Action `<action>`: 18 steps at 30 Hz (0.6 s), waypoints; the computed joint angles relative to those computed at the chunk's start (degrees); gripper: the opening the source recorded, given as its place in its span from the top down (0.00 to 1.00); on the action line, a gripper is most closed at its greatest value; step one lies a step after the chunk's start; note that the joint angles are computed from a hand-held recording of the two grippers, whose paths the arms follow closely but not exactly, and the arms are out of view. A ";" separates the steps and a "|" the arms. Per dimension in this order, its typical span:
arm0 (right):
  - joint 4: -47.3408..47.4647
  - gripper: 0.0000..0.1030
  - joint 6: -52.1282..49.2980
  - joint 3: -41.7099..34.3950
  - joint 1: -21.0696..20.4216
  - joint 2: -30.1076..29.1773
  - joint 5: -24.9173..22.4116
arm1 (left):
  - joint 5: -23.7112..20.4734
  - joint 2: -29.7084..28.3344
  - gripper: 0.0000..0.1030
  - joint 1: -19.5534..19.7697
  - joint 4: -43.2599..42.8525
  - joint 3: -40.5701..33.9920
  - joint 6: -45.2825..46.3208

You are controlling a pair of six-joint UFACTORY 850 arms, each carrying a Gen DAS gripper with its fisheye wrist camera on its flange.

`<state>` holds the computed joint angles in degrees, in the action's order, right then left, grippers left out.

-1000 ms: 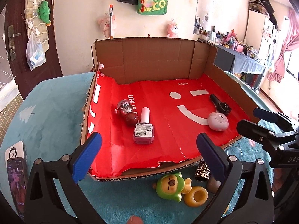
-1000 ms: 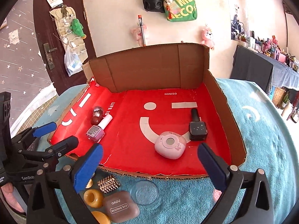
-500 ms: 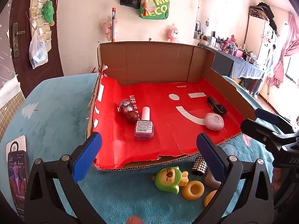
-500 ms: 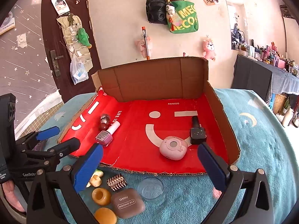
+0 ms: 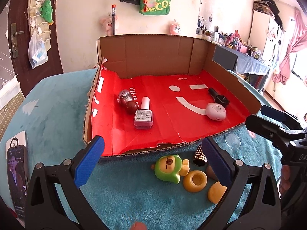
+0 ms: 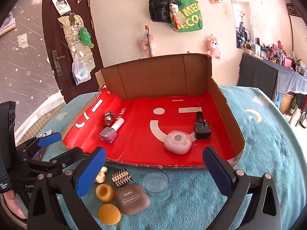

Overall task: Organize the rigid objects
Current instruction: 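Withdraw both grippers from the box toward the items on the towel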

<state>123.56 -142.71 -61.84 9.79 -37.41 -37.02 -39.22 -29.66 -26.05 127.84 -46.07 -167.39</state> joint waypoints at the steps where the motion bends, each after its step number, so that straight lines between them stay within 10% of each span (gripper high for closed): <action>1: 0.02 0.00 -0.06 0.11 -0.03 0.00 0.03 | 0.05 -0.12 0.00 -0.14 -0.10 0.02 0.04; 18: -0.19 0.00 -0.94 2.15 -0.55 0.40 1.02 | 1.18 -0.66 0.00 -1.21 -0.21 0.80 -1.13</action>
<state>123.37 -143.65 -59.69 9.24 -37.01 -36.00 -38.04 -30.32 -27.26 127.64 -45.27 -168.52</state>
